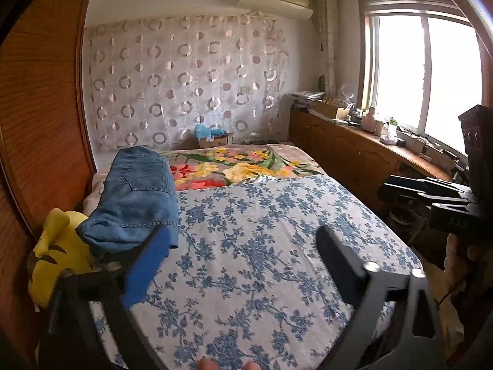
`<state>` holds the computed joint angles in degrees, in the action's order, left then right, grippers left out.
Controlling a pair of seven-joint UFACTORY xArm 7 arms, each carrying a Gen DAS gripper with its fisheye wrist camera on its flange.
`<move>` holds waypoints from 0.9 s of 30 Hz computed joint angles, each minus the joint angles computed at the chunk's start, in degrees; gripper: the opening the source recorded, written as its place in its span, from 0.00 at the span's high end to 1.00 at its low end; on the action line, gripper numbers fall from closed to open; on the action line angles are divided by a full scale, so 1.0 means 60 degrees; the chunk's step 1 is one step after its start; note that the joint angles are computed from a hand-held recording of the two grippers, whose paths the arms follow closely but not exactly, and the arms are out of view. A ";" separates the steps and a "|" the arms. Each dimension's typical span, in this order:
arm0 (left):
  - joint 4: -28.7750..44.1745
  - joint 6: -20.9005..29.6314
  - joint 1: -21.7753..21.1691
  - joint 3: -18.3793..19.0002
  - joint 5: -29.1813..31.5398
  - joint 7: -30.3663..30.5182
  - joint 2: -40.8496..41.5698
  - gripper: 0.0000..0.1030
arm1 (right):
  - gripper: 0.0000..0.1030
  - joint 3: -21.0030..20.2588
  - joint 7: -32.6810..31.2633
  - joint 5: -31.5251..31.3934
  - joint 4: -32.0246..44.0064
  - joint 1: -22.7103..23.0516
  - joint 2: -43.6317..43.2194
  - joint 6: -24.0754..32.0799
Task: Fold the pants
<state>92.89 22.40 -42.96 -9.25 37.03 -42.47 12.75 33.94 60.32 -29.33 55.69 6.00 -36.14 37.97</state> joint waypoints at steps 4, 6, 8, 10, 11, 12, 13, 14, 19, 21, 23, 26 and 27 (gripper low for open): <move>-0.0537 -0.0259 -0.0062 -0.0068 0.0272 -0.0439 -0.0359 0.01 | 0.51 0.0278 0.0324 0.0047 -0.0138 0.0042 -0.0398 0.0327; -0.0684 -0.0211 -0.0110 -0.0122 0.0511 -0.0665 -0.0491 0.01 | 0.50 0.0387 0.0418 0.0087 -0.0213 0.0072 -0.0606 0.0481; -0.0868 -0.0235 -0.0091 -0.0212 0.0665 -0.0853 -0.0648 0.01 | 0.49 0.0446 0.0500 0.0164 -0.0319 0.0129 -0.0852 0.0595; -0.1044 -0.0228 -0.0074 -0.0303 0.0846 -0.1168 -0.0828 0.01 | 0.43 0.0606 0.0602 0.0217 -0.0328 0.0091 -0.1078 0.0788; -0.1102 -0.0195 -0.0061 -0.0349 0.0956 -0.1346 -0.0895 0.01 | 0.41 0.0643 0.0634 0.0243 -0.0358 0.0079 -0.1198 0.0838; -0.1136 -0.0073 -0.0060 -0.0404 0.1050 -0.1556 -0.0968 0.01 | 0.37 0.0680 0.0667 0.0277 -0.0405 0.0079 -0.1341 0.0886; -0.1158 0.0071 -0.0053 -0.0472 0.1131 -0.1716 -0.1023 0.01 | 0.35 0.0747 0.0691 0.0316 -0.0381 0.0047 -0.1461 0.1000; -0.1095 0.0291 -0.0055 -0.0543 0.1212 -0.1844 -0.1037 0.01 | 0.35 0.0779 0.0695 0.0366 -0.0403 0.0046 -0.1590 0.1074; -0.1284 0.0753 -0.0012 -0.0859 0.1802 -0.2531 -0.1400 0.01 | 0.35 0.1107 0.0663 0.0576 -0.0241 -0.0146 -0.2172 0.1653; -0.1337 0.0805 0.0064 -0.0994 0.1866 -0.2645 -0.1512 0.01 | 0.35 0.1282 0.0664 0.0679 -0.0191 -0.0246 -0.2334 0.1775; -0.1351 0.0949 0.0114 -0.1109 0.1993 -0.2780 -0.1578 0.01 | 0.35 0.1384 0.0599 0.0800 -0.0150 -0.0317 -0.2470 0.1913; -0.1378 0.1070 0.0179 -0.1233 0.2072 -0.2902 -0.1613 0.01 | 0.35 0.1489 0.0571 0.0949 -0.0213 -0.0412 -0.2676 0.1899; -0.1327 0.1212 0.0173 -0.1271 0.2113 -0.2925 -0.1594 0.01 | 0.35 0.1519 0.0568 0.0987 -0.0269 -0.0435 -0.2767 0.1881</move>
